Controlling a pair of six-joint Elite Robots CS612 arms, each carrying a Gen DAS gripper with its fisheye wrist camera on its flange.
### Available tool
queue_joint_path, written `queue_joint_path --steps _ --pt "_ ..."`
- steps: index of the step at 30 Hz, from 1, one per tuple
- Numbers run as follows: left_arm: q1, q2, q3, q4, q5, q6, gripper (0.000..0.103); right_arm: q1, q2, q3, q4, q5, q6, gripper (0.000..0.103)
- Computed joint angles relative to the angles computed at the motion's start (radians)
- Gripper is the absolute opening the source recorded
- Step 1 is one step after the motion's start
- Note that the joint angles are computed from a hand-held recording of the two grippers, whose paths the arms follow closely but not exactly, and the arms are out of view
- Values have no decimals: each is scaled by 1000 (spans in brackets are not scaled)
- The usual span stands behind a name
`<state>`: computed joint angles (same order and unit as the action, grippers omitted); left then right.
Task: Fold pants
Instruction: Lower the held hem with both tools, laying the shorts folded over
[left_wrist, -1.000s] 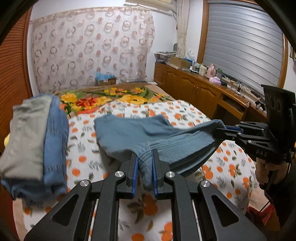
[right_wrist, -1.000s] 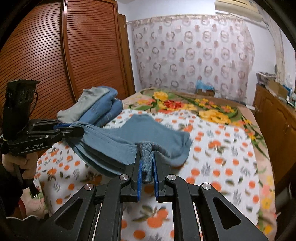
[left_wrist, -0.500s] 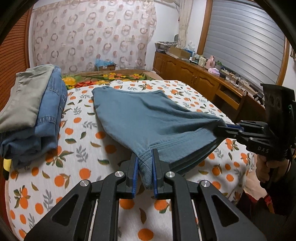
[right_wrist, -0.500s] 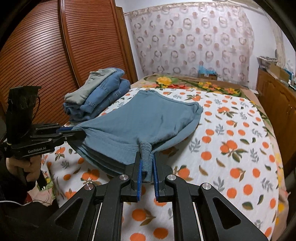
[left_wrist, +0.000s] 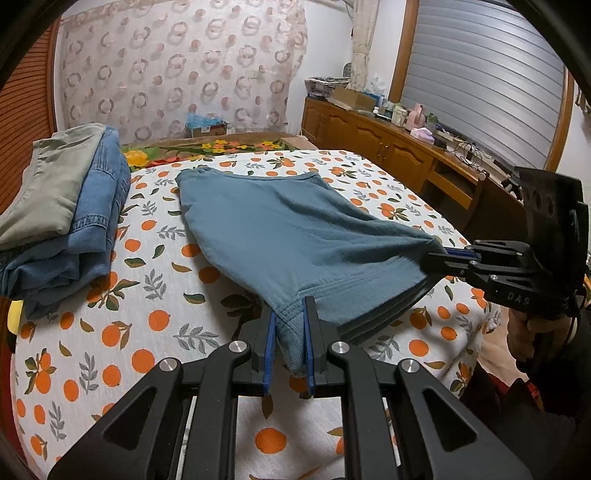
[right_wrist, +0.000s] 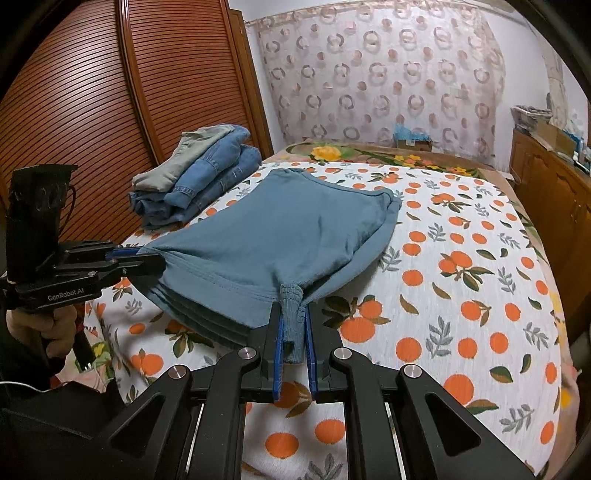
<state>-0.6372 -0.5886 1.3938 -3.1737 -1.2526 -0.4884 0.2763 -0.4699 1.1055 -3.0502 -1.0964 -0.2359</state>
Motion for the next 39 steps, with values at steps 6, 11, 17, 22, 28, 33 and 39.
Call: queue_joint_path --steps 6,11,17,22,28,33,39 --pt "-7 -3 10 -2 2 4 14 -3 -9 24 -15 1 5 10" --pt "-12 -4 25 2 -13 -7 14 -5 -21 48 -13 10 10 10" --pt "-12 1 31 15 -34 -25 14 -4 -21 63 15 10 19 10" --pt "-14 2 34 27 -39 -28 14 -4 -21 67 22 12 28 10" --pt "-16 -1 44 14 -46 -30 14 -3 -27 75 23 10 22 10" --pt "-16 -8 53 -11 -52 -25 14 -4 -37 93 7 13 20 10" --pt "-24 -22 69 -46 -48 -10 14 -11 -51 116 -14 25 27 10"
